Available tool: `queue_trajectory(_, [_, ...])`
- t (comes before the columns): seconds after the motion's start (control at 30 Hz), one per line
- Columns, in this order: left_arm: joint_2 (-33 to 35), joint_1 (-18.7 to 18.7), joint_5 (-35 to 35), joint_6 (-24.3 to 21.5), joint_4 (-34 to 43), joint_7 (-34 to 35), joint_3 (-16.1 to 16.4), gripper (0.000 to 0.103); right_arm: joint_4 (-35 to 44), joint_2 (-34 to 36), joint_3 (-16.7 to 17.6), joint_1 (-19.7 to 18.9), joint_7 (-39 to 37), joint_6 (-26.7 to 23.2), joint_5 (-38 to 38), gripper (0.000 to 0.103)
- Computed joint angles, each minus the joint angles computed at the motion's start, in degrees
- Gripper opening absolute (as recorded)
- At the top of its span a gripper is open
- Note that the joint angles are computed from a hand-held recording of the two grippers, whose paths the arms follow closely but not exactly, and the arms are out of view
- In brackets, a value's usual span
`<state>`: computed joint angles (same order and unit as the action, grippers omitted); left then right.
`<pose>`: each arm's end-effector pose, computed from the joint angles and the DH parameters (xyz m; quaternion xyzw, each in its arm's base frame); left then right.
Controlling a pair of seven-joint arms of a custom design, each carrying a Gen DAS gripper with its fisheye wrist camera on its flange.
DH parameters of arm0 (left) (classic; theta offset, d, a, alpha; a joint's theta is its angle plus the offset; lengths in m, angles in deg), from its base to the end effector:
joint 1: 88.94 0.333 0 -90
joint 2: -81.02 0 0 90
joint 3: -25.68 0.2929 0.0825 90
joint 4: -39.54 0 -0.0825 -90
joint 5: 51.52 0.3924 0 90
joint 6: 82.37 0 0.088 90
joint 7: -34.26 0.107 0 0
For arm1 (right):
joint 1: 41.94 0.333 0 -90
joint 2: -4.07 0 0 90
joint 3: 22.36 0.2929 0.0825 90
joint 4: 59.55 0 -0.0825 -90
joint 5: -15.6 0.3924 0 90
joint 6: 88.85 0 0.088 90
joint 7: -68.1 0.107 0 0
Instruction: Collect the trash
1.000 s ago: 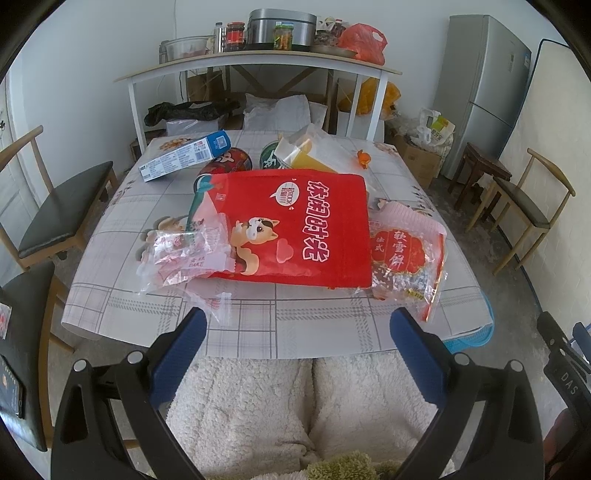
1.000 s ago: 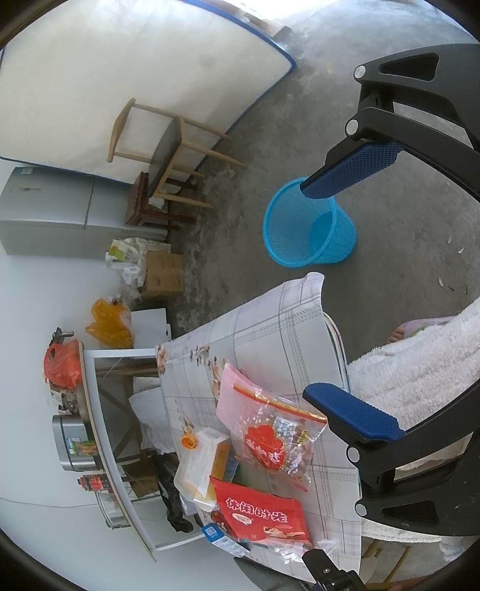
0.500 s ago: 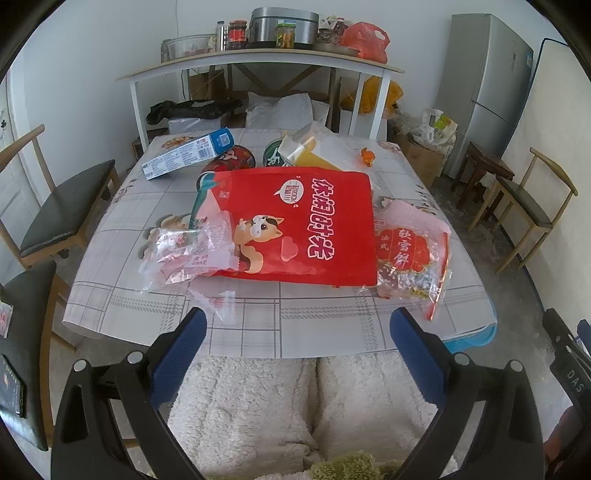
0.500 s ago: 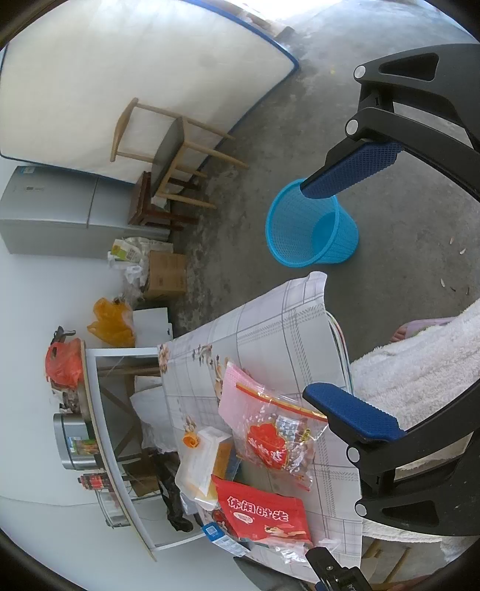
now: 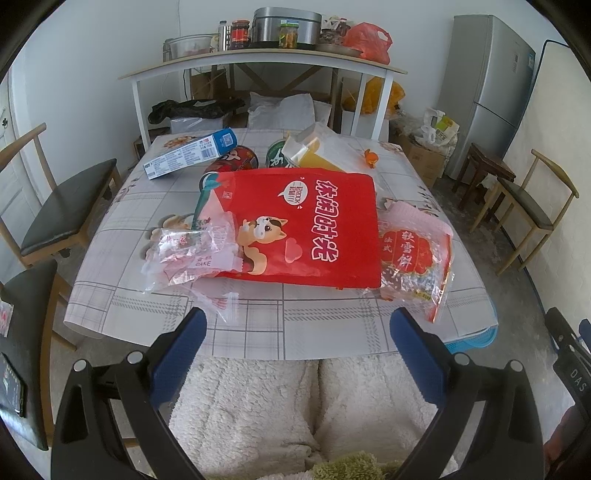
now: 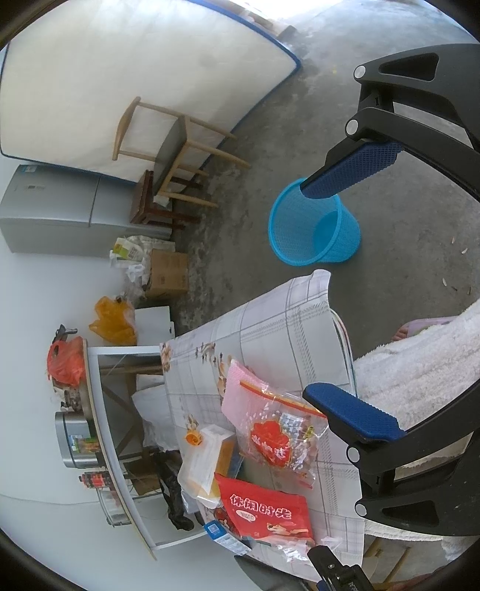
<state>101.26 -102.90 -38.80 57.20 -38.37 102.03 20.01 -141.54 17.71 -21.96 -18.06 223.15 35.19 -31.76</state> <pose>0.6781 -0.2276 0.5843 -0.6423 0.6754 -0.2886 0.2190 0.6296 0.2516 0.6022 -0.4936 0.7508 -0.3784 0.2226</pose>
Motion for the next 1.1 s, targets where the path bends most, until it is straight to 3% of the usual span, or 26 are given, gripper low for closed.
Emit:
queue_trajectory(0.63, [0.5,0.1,0.1,-0.4,0.0,0.4,0.2,0.097,3.7,2.6,-0.5,0.3,-2.8,0.2,1.3,0.095])
queue_trajectory(0.97, [1.5,1.4,-3.2,-1.2,1.1,4.1,-0.5,0.097,8.9,6.5,-1.7,1.4,-5.7,1.8,2.1,0.095])
queue_trajectory(1.1, [1.4,2.1,-4.6,0.5,0.1,5.9,-0.6,0.097,9.8,7.3,-2.2,1.9,-7.0,1.7,2.9,0.095])
